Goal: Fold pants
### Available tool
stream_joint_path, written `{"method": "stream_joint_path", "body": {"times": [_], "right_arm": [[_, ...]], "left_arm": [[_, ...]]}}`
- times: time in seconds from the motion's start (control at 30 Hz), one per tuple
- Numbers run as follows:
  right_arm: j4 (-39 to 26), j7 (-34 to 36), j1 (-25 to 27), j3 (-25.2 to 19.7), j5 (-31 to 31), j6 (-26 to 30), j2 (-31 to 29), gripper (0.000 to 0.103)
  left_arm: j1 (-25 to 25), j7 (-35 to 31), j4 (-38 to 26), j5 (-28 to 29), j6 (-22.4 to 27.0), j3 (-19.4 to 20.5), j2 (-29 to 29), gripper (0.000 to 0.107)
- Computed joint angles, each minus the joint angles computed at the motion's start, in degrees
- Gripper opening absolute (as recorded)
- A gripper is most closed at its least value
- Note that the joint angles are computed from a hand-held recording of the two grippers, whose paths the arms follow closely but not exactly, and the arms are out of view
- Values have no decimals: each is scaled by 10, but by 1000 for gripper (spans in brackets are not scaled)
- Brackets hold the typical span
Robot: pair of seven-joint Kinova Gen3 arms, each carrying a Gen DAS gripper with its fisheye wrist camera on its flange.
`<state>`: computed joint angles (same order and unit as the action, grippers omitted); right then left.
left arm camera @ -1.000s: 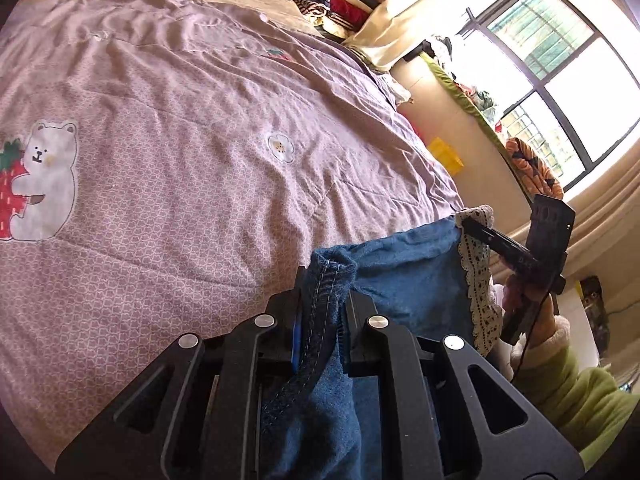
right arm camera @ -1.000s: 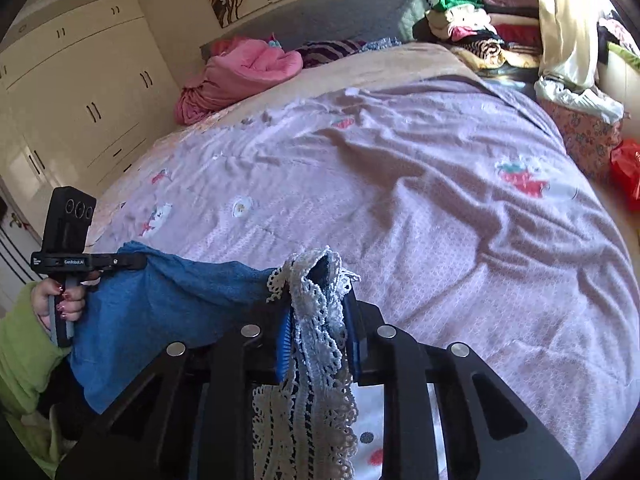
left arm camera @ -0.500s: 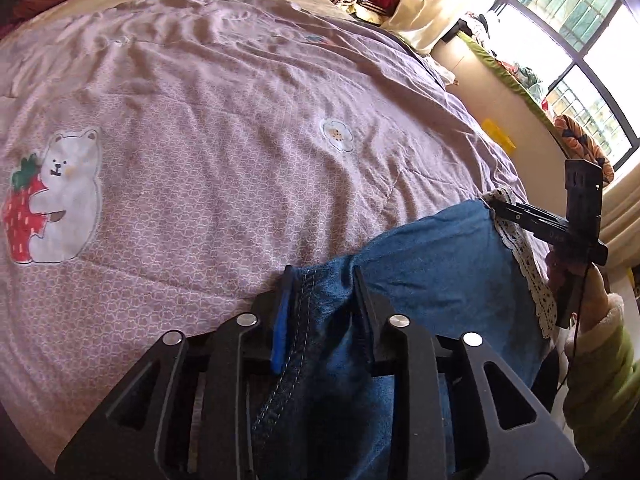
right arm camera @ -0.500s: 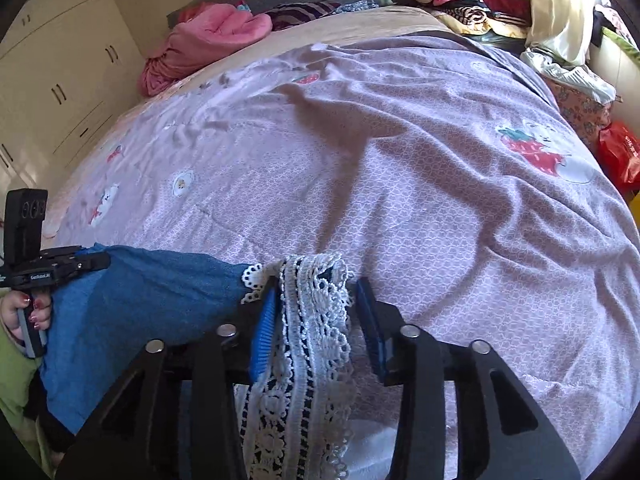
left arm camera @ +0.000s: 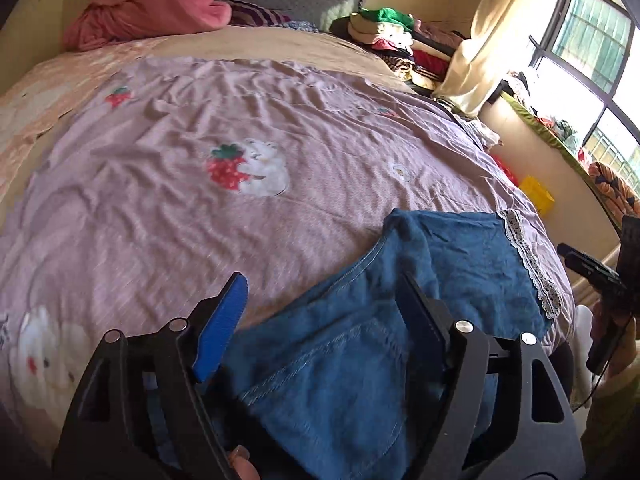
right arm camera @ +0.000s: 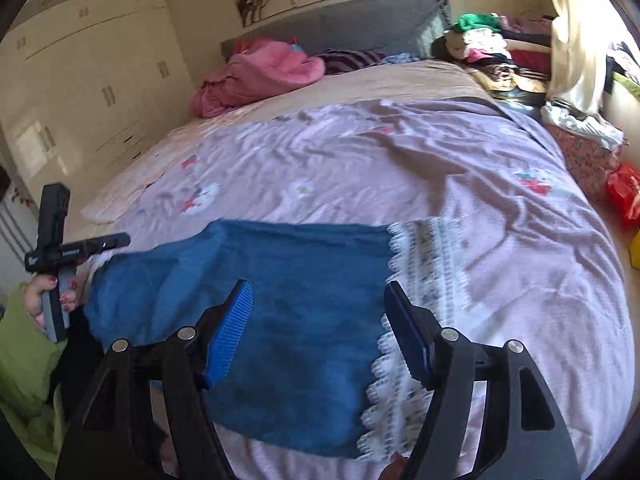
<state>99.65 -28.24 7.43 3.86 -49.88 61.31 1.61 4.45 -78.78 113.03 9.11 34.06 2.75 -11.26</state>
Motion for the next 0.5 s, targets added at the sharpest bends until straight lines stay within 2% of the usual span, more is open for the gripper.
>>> {"method": "stream_joint_path", "body": {"times": [0.17,0.27,0.33,0.43,0.5], "right_arm": [[58,17,-50,-30,18,3,-25,69],[81,3,-84,-44,38,-20,-32,69],[85,-22,-102,-50,54,-37,-30,69],[94,-40,-122,-57,71,-68,-33,69],[95,-48,-131,-56,76,-69,-29,69]], "left_arm": [[-34,52,58,-15,40,-10,-80,79],[-40,58,87,-9,60,-29,-114,81],[-28,43,108,16,65,-57,-131,82],[-25,35,129,38,61,-65,-133,82],[-7,11,145,68,32,-83,-123,82]]}}
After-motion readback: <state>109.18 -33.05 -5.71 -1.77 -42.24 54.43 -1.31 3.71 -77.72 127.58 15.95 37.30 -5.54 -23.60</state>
